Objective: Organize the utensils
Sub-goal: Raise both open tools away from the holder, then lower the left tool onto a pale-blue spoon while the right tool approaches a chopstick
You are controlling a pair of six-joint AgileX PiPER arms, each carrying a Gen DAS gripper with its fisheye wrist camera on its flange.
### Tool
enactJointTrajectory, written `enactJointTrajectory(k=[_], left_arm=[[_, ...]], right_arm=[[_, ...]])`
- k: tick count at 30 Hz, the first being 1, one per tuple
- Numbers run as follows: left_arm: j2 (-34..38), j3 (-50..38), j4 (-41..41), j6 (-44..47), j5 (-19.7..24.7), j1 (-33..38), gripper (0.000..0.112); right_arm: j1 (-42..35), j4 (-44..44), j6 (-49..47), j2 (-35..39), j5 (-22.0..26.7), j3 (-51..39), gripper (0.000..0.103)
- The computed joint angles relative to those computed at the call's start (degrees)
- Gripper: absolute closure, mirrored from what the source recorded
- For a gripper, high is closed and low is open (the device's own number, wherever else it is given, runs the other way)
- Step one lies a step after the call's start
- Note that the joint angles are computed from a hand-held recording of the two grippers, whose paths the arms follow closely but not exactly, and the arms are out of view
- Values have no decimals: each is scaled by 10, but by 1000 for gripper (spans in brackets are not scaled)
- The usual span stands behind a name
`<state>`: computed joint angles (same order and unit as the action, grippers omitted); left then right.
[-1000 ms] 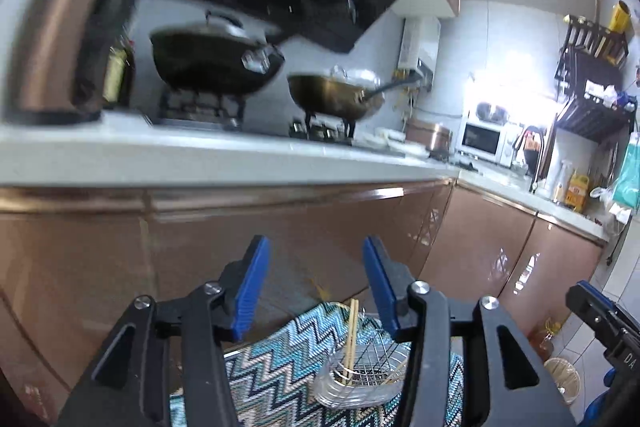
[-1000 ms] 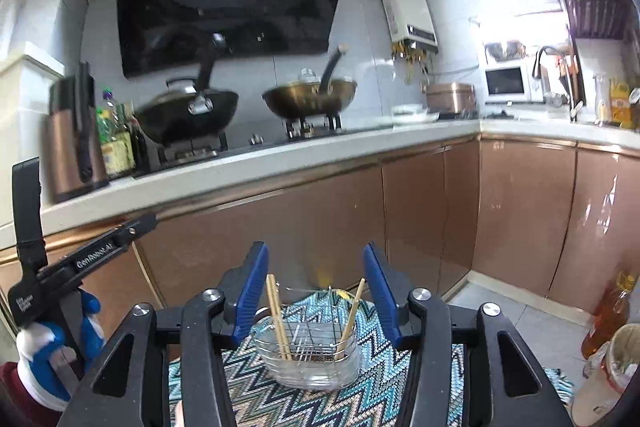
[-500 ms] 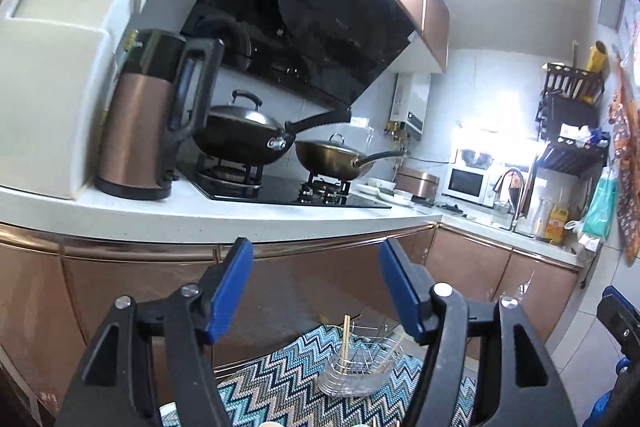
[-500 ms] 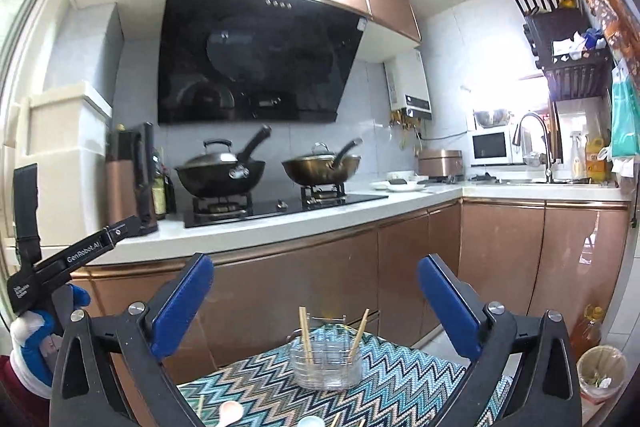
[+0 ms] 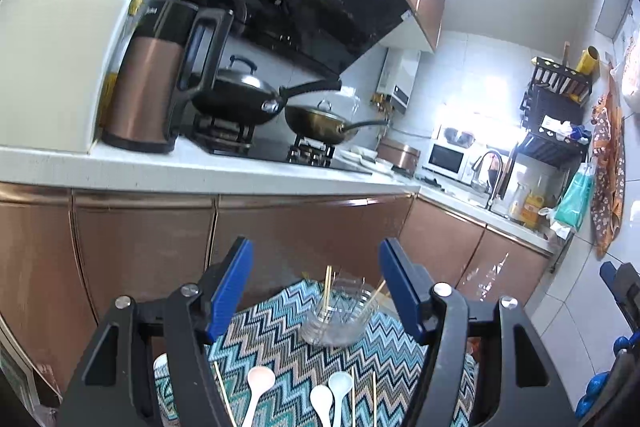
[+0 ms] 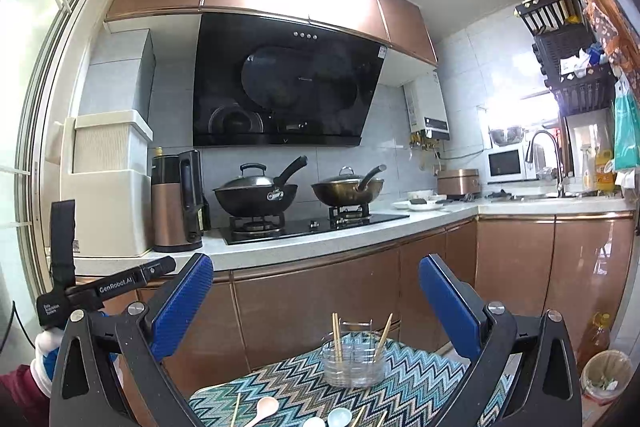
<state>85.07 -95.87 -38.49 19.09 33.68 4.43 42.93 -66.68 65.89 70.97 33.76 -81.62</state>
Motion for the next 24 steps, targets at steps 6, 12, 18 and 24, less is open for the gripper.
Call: enactJointTrajectory(k=[6, 12, 18, 24], left_arm=[[12, 16, 11, 3, 0, -6, 48], [67, -8, 22, 5, 33, -25, 48], [162, -84, 35, 2, 103, -47, 49], [323, -266, 44, 0, 260, -71, 51]], right_arm=[[-41, 103, -68, 17, -17, -6, 0], [-117, 254, -175, 50, -56, -3, 0], [-195, 436, -319, 107, -70, -15, 0], [-258, 595, -450, 201, -18, -74, 18]])
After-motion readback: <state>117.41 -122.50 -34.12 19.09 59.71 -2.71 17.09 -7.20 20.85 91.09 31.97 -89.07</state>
